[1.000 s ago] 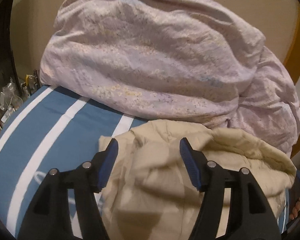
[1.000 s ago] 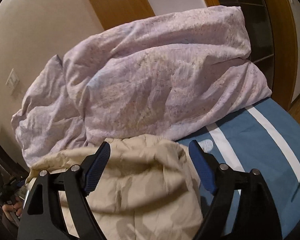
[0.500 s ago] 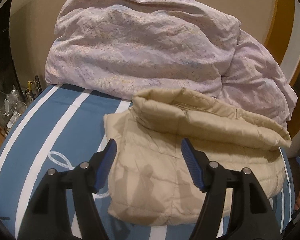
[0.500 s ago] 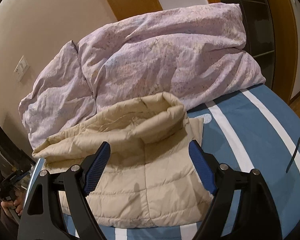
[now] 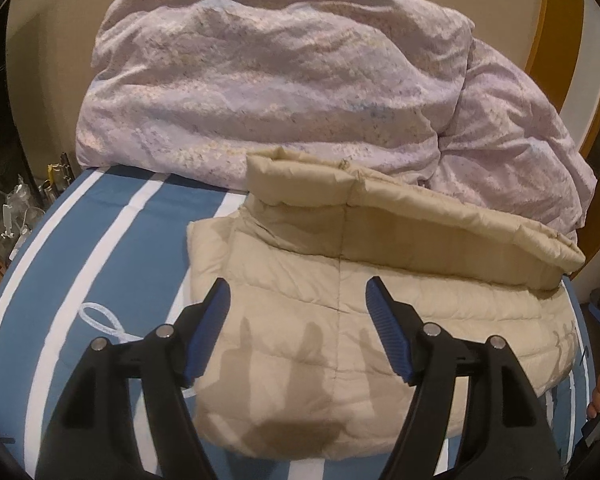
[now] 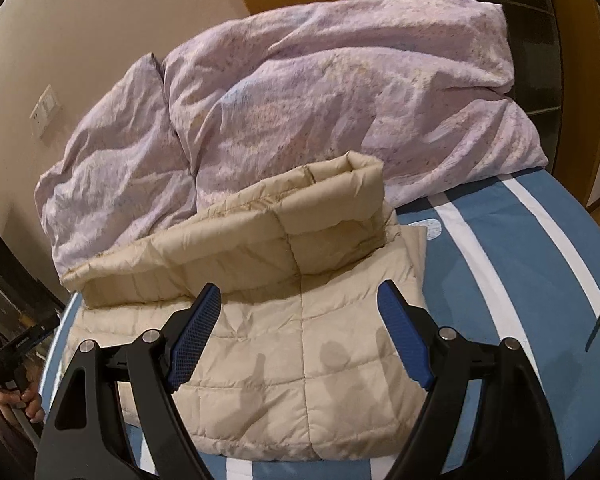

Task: Fold large clothes
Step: 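Release the hem with both grippers and press the folded jacket flat, then press the open grippers on the jacket below the collar to flatten it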

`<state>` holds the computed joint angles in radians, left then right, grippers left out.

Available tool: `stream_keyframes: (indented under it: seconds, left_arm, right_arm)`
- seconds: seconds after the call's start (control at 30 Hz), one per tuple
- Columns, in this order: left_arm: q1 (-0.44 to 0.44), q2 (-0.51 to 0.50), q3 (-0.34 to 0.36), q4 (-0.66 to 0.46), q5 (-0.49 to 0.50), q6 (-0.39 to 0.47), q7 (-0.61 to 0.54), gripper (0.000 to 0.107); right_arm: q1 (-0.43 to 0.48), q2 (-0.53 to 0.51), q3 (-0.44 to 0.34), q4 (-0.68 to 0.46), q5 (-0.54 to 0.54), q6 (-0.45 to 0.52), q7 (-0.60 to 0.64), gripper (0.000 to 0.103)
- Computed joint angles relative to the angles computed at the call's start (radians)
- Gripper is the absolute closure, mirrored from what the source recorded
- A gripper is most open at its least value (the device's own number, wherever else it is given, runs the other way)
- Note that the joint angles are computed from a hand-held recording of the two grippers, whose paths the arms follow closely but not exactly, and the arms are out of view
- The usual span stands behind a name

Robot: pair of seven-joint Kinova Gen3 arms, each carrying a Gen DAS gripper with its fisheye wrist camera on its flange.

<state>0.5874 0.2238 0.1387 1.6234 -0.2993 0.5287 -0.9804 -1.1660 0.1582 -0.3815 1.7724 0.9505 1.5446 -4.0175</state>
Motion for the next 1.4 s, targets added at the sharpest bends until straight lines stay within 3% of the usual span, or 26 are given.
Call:
stream_keyframes:
  seconds: [0.2, 0.8, 1.13, 1.4]
  left_arm:
    - [0.032, 0.059, -0.02, -0.047, -0.029, 0.008, 0.02, 0.037]
    - [0.195, 0.259, -0.182, -0.21, -0.225, 0.042, 0.19, 0.035]
    - [0.214, 0.294, -0.217, -0.212, -0.273, 0.029, 0.257, 0.028]
    - [0.182, 0.305, -0.202, -0.217, -0.243, 0.028, 0.262, 0.025]
  right_arm:
    - [0.046, 0.011, 0.027, 0.003, -0.001, -0.059, 0.068, 0.021]
    - [0.185, 0.063, 0.118, 0.037, -0.048, -0.19, 0.183, 0.021]
    - [0.19, 0.108, 0.145, 0.024, -0.071, -0.192, 0.199, 0.021]
    - [0.209, 0.139, 0.169, -0.013, -0.136, -0.19, 0.265, 0.02]
